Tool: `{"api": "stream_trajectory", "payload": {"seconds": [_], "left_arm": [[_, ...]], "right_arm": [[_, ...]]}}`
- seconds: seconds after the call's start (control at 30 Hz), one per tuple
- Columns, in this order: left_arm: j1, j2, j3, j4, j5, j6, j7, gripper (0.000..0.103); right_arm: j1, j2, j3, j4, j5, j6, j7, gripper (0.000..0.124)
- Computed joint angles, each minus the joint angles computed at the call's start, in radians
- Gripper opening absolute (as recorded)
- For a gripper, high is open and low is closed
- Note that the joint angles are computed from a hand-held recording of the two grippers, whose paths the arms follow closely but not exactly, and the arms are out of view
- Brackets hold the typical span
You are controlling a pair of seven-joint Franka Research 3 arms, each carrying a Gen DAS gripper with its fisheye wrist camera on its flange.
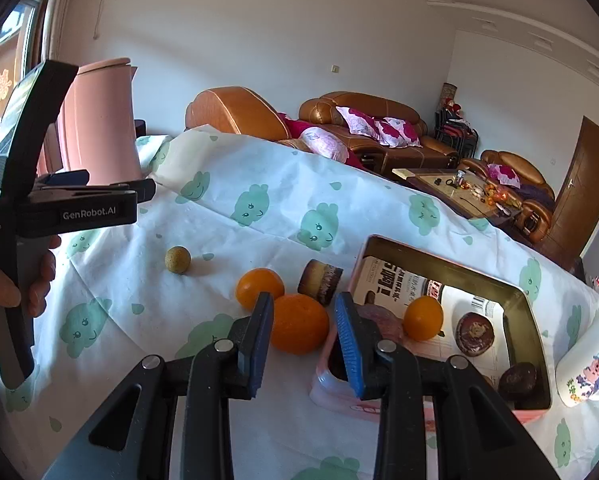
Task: Organize fruits
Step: 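Move the right tool to a loose orange while the left tool approaches the small brown fruit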
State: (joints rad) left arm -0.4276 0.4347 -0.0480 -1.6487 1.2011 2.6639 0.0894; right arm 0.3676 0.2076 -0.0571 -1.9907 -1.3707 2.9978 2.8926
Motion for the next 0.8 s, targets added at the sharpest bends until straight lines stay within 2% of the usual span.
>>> {"api": "stream_trajectory", "payload": {"seconds": [0.17,0.3,0.33,0.4,0.43,0.57,0.67,0.73,0.8], "left_arm": [[0.004,-0.010,0.009,-0.008,0.009,-0.025,-0.031,0.103],[0.021,-0.001,-0.002,0.001,-0.024,-0.038,-0.004,0.103],[0.026,0.003,-0.004,0.004,-0.038,-0.035,0.006,0.103],[0.029,0.005,-0.003,0.005,-0.051,-0.026,0.010,0.103],[0.028,0.006,-0.001,0.007,-0.054,-0.025,0.012,0.103],[0.030,0.010,-0.001,0.008,-0.069,-0.008,0.036,0.103],[0.032,0.021,-0.003,0.015,-0.095,0.006,0.070,0.103],[0.028,0.027,0.001,0.019,-0.106,0.010,0.084,0.103],[0.028,0.038,0.001,0.027,-0.120,0.024,0.105,0.103]], "right_arm": [[-0.031,0.104,0.067,0.087,0.345,-0.016,-0.343,0.035],[-0.043,0.190,0.120,0.182,0.542,-0.103,-0.560,0.035],[-0.036,0.205,0.120,0.202,0.568,-0.127,-0.588,0.040],[-0.017,0.225,0.106,0.226,0.600,-0.151,-0.624,0.054],[-0.008,0.233,0.099,0.236,0.616,-0.162,-0.643,0.056],[0.058,0.255,0.040,0.270,0.628,-0.207,-0.676,0.056],[0.153,0.258,-0.052,0.280,0.556,-0.248,-0.638,0.045],[0.163,0.242,-0.069,0.256,0.581,-0.220,-0.644,0.045],[0.166,0.209,-0.091,0.206,0.606,-0.137,-0.596,0.045]]}}
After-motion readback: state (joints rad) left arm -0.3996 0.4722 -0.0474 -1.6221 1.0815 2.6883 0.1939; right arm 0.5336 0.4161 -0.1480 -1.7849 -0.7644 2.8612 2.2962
